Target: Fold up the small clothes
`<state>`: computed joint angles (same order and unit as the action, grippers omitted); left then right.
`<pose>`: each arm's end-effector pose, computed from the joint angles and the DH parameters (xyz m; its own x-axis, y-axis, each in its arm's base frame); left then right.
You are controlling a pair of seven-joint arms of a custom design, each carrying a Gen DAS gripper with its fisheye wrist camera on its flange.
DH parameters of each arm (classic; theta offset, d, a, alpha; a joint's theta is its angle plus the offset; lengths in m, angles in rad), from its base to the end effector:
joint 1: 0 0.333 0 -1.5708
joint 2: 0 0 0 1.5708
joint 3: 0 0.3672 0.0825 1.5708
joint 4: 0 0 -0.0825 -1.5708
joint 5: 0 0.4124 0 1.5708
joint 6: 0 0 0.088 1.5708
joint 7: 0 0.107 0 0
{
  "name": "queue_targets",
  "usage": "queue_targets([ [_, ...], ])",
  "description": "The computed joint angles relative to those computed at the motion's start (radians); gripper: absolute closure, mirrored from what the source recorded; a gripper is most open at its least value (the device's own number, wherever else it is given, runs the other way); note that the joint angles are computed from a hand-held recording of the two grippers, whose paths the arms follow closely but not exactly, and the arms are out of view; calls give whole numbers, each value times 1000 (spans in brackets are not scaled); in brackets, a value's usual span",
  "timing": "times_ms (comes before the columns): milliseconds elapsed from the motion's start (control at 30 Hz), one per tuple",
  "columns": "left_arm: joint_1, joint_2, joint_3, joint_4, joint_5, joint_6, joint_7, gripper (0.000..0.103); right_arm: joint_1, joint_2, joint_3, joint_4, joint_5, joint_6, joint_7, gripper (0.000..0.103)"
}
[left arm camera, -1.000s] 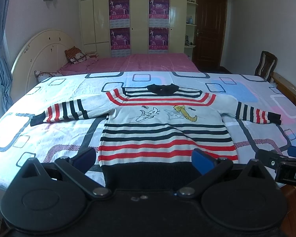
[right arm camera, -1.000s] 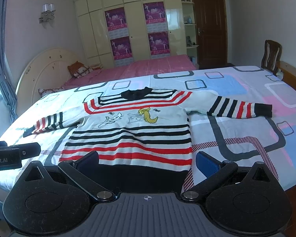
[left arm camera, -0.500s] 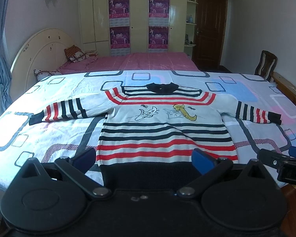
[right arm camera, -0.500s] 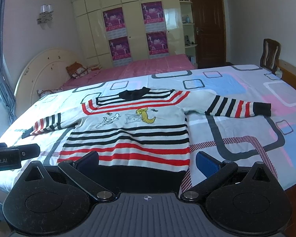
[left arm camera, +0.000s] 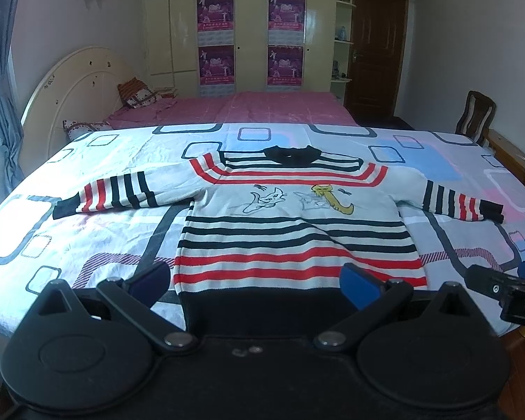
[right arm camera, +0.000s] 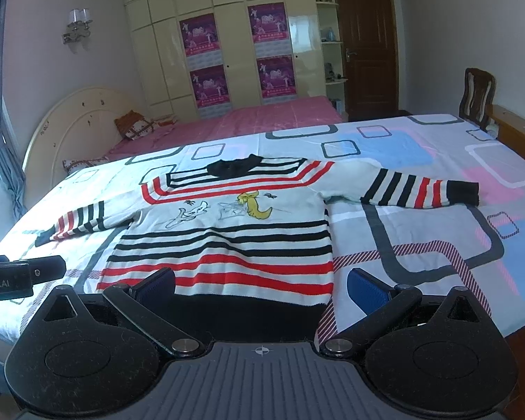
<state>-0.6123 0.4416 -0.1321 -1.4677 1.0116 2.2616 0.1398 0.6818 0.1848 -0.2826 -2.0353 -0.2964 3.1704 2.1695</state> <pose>0.5953 -0.4909 0.5133 0.1813 -0.9834 -0.0121 -0.6228 -0.1053 -0.7753 0.5944 0.2925 0.5045 0.2277 -0.9532 -0.1987 -0.6093 0.0198 -0.7927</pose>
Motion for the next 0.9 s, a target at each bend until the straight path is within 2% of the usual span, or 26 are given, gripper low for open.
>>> queue_targets([
  [167, -3, 10, 6, 9, 5, -6, -16, 0, -1, 4, 0, 2, 6, 1, -9, 0],
  [300, -7, 18, 13, 15, 20, -7, -31, 0, -31, 16, 26, 2, 42, 31, -60, 0],
  [467, 0, 40, 17, 38, 20, -2, 0, 0, 16, 47, -26, 12, 75, 82, -127, 0],
  [567, 10, 54, 23, 52, 8, 15, 19, 0, -21, 67, 20, 36, 115, 72, -174, 0],
  [667, 20, 72, 36, 69, 10, 41, 38, 0, -111, 98, 121, 79, 178, 52, -222, 0],
  [733, 33, 89, 39, 89, -7, 61, 69, 0, -119, 121, 131, 113, 210, 30, -243, 0],
  [900, 58, 133, 63, 136, -43, 111, 125, 0, -87, 189, 94, 215, 273, -25, -277, 0],
])
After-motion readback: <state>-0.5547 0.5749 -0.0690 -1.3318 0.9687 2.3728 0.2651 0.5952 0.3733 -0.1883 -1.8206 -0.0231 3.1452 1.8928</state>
